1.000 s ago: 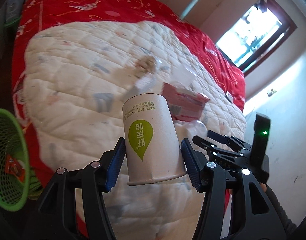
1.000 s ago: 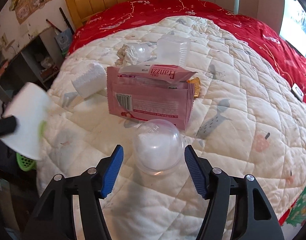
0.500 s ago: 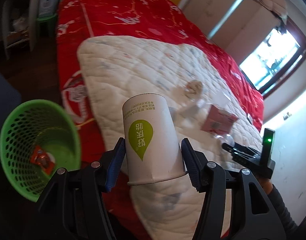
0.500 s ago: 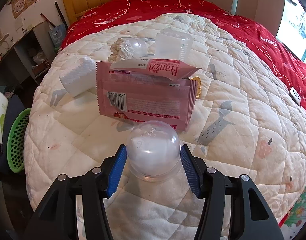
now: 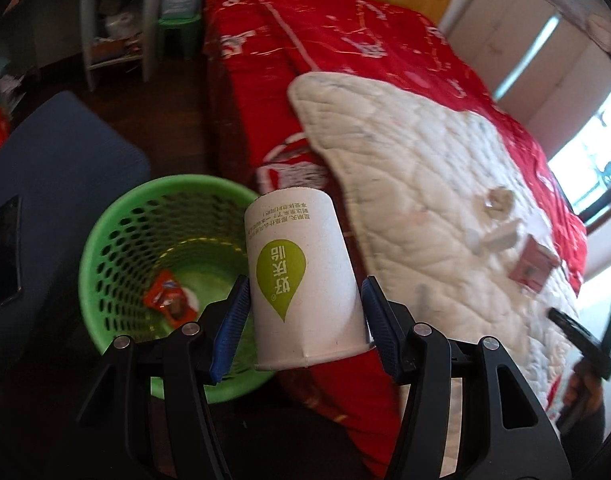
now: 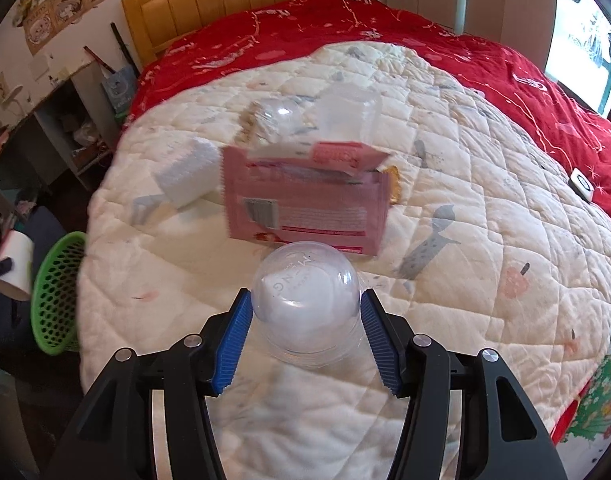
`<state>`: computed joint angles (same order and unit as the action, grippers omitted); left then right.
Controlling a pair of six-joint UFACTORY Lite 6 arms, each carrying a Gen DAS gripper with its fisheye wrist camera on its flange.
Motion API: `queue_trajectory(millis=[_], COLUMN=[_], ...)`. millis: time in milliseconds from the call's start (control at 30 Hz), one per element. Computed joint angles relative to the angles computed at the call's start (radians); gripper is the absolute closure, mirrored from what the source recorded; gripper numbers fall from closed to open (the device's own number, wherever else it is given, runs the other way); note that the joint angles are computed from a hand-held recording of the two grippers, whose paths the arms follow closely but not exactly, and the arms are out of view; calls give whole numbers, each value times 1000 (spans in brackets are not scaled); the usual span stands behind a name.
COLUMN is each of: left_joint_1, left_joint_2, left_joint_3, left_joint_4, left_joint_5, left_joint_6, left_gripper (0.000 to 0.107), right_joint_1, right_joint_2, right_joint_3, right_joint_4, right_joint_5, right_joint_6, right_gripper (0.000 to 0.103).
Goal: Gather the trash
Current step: 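Carry the cup to the basket with left tool while right tool grasps clear plastic dome, then release the cup into the basket while right tool drops the dome in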
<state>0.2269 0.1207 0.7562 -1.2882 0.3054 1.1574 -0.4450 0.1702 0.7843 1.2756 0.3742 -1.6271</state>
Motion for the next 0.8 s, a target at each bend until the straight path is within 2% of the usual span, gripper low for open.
queue_trajectory(millis=[167,367,500,800], left_joint_1=[61,131,182,327], left_joint_2=[89,167,183,98], left_joint_3=[28,50,48,-54], left_joint_4=[-43,-85,-97,-169], left_joint_5=[-22,-18,-8,31], left_joint_6=[73,149,187,328], left_gripper=[50,46,39,38], right_joint_1=[41,180,309,632], right_joint_2=[-125,-237,-270,-186], right_joint_3=[-56,-96,-98,-15], right_joint_4=[-80,-126,-148,-149], right_joint_5=[64,89,71,-20], right_joint_6=[114,247,332,470], right_gripper=[49,49,49,49])
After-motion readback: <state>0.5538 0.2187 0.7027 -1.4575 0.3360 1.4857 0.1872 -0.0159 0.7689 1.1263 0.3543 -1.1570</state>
